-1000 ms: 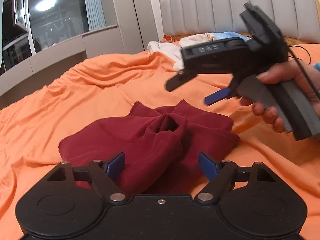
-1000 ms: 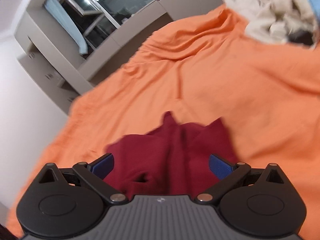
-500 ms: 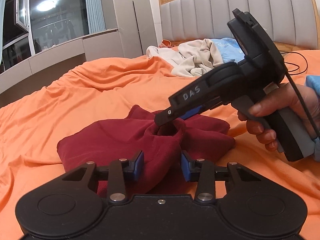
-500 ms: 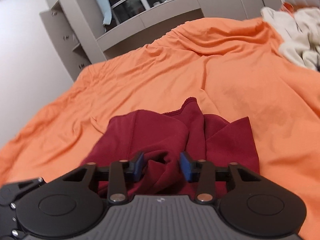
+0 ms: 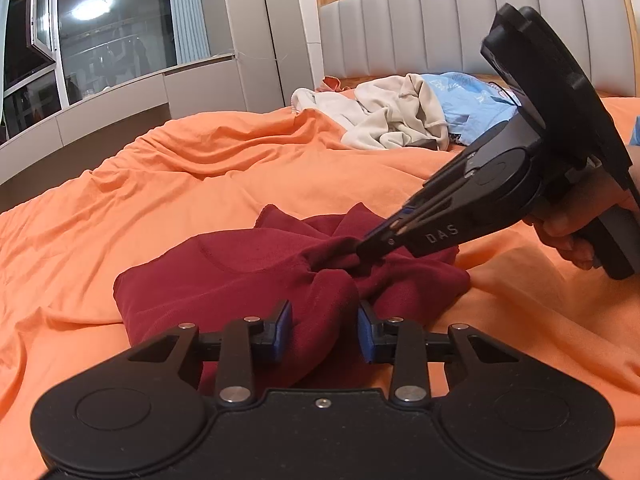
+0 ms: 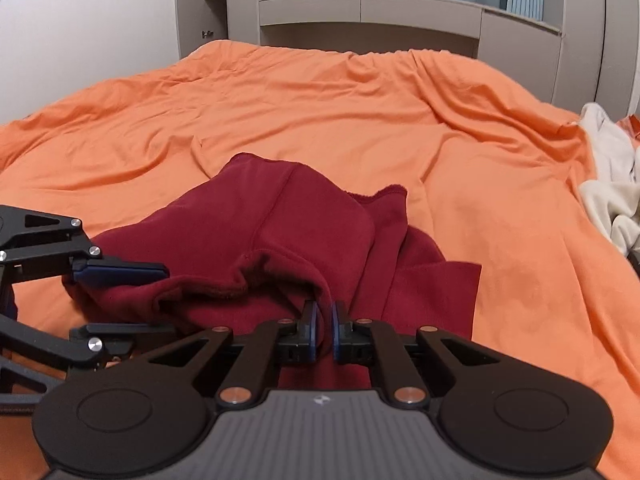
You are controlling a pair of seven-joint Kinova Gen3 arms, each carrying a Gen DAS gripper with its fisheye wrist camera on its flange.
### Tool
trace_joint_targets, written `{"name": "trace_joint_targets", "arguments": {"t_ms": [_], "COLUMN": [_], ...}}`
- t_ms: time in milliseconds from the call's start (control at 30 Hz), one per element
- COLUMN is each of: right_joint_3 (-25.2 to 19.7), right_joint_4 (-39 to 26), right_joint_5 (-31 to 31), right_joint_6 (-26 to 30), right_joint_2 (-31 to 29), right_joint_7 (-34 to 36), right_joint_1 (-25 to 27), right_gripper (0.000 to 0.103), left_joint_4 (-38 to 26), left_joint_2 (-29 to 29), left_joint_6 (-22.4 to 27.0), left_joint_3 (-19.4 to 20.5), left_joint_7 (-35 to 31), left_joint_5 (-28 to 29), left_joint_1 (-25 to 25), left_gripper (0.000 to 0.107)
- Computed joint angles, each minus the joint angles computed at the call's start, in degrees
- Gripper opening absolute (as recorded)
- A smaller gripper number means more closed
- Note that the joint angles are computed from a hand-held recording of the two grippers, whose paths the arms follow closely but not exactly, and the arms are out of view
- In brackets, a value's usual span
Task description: Fold small clothes
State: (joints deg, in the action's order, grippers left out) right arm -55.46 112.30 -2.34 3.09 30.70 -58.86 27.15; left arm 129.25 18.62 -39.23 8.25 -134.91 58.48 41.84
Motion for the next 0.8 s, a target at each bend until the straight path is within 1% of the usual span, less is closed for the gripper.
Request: {"name": "trace_joint_targets", "arguments": {"t_ms": [33, 67, 100, 133, 167, 233, 300, 333, 367, 400, 433, 467, 567, 667, 700, 733, 800], "right_joint_3": [-2.65, -5.02, -7.53, -9.83, -11.88, -14.28, -14.72, -14.35, -14.00, -13.53, -12.68, -11.77, -9.52, -4.53, -3.63, -3.71, -4.38], "right_joint_4": [-0.37, -0.68, -0.91, -0.98, -1.04, -1.92, -4.00, -5.22, -6.47, -7.60, -8.21, -8.63, -10.39, -10.63, -10.48, -10.14, -9.85], "right_joint_5": [-0.85, -0.77, -1.23, -1.66, -2.04, -2.91, -3.84, -4.49, -5.01, -5.06, -5.23, -5.16, -4.89, -5.78, -6.11, -6.32, -6.29], "right_joint_6": [0.37, 0.48, 0.50, 0.07, -0.49, -0.81, 0.38, 0.92, 1.51, 1.84, 1.24, 0.69, 2.54, 2.69, 2.46, 2.14, 2.02], "right_joint_2": [1.43, 2.84, 4.52, 6.45, 8.62, 12.96, 16.50, 17.69, 18.96, 20.03, 20.34, 20.27, 20.12, 16.86, 16.41, 16.57, 17.23], "right_joint_7": [0.47, 0.04, 0.01, -0.10, -0.55, -2.69, -5.06, -6.16, -6.94, -7.08, -7.22, -7.45, -7.89, -8.37, -8.50, -8.46, -8.23], "right_joint_1": [2.65, 5.09, 7.69, 9.79, 11.54, 13.31, 13.30, 12.75, 12.00, 11.23, 10.04, 8.97, 6.48, 2.74, 1.99, 1.97, 2.38], "right_gripper": [0.021, 0.034, 0.043, 0.055, 0.062, 0.066, 0.066, 0.063, 0.057, 0.053, 0.046, 0.043, 0.043, 0.043, 0.043, 0.043, 0.039], "left_joint_4": [0.00, 0.00, 0.02, 0.02, 0.03, -0.04, -0.21, -0.25, -0.27, -0.27, -0.30, -0.26, -0.23, -0.11, -0.10, -0.13, -0.14], "left_joint_2": [0.04, 0.04, 0.06, 0.04, 0.05, 0.09, 0.27, 0.38, 0.46, 0.53, 0.55, 0.55, 0.62, 0.71, 0.73, 0.72, 0.76], "left_joint_6": [-0.10, -0.10, -0.14, -0.07, -0.07, -0.04, -0.10, -0.16, -0.25, -0.36, -0.41, -0.43, -0.62, -0.86, -0.80, -0.68, -0.73], "left_joint_3": [0.01, 0.02, 0.03, 0.04, 0.04, 0.01, 0.00, 0.01, 0.01, 0.02, 0.03, 0.04, 0.07, 0.13, 0.12, 0.09, 0.05], "left_joint_7": [-0.03, -0.03, 0.06, 0.05, 0.09, -0.15, -0.57, -0.65, -0.72, -0.67, -0.69, -0.61, -0.42, 0.03, 0.08, 0.00, -0.19], "left_joint_5": [0.08, 0.08, 0.03, 0.01, -0.02, 0.17, 0.55, 0.59, 0.67, 0.65, 0.71, 0.65, 0.59, 0.31, 0.26, 0.29, 0.47], "left_joint_1": [0.07, 0.06, 0.03, 0.02, 0.01, 0.07, 0.25, 0.28, 0.34, 0.36, 0.39, 0.37, 0.40, 0.42, 0.40, 0.40, 0.54], "left_gripper": [0.037, 0.036, 0.036, 0.036, 0.036, 0.036, 0.036, 0.036, 0.036, 0.036, 0.036, 0.036, 0.035, 0.034, 0.034, 0.034, 0.034]}}
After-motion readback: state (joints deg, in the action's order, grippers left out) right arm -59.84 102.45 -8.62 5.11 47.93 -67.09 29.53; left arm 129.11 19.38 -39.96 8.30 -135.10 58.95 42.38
